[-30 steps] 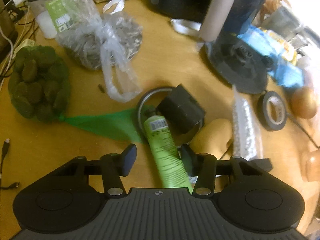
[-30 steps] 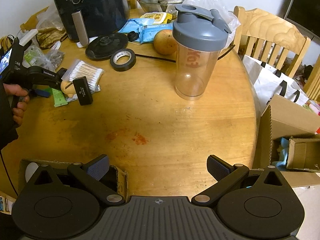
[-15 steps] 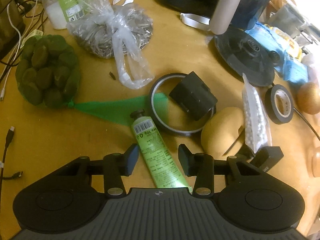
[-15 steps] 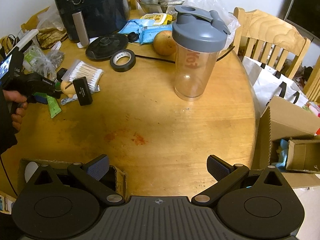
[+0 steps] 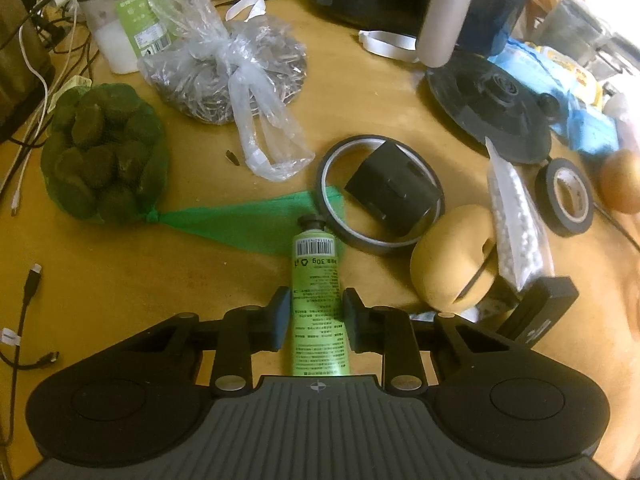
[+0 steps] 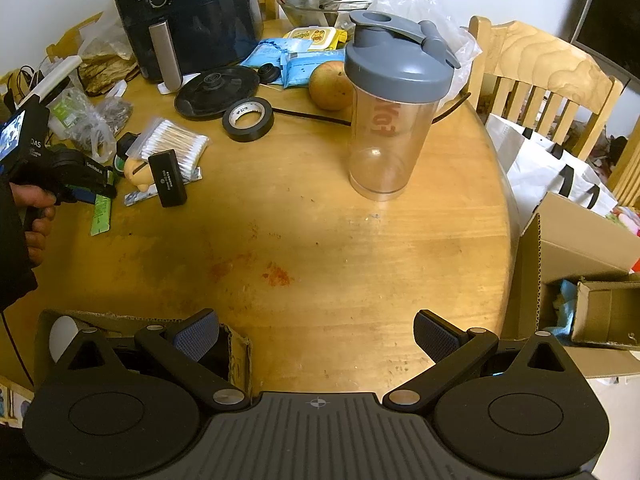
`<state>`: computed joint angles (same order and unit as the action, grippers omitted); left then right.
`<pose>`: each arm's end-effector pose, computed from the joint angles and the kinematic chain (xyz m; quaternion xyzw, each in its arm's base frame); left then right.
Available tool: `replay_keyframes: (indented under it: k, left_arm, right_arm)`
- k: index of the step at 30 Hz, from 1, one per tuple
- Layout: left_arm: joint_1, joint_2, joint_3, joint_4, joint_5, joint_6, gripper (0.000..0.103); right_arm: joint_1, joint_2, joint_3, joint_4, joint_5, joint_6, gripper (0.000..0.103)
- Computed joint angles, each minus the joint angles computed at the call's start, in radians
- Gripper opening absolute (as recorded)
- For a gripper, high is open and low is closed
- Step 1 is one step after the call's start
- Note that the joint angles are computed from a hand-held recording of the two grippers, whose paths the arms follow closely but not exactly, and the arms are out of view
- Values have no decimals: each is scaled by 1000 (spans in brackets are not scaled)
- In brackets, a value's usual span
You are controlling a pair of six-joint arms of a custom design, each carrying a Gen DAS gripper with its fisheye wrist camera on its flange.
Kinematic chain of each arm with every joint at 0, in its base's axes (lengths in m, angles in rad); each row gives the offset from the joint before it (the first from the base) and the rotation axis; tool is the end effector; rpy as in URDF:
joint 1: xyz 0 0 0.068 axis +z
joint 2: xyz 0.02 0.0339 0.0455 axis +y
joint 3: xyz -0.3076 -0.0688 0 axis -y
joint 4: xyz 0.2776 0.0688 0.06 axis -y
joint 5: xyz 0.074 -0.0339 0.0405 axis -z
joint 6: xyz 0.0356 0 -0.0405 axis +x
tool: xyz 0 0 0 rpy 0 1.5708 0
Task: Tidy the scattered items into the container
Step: 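Close the left gripper around the green tube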
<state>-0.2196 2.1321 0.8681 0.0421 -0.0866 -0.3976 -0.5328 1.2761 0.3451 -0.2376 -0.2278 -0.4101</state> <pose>0.3542 -0.0759 0.0245 -0.0949 0.9793 -0.0121 0.1782 0.1652 -0.0881 0.1210 0.0370 0.9731 0.0091 0.2274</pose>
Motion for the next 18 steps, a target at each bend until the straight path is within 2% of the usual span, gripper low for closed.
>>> replay_keyframes:
  k: [7,18]
  left_arm:
    - [14,-47,-67,37,27,25,27]
    - [6,-206,-191,67,56,75,27]
  right_arm:
    - [-14,-3,-5,3,-12,-17,103]
    - [-37,16,-2,7,-58,-57,103]
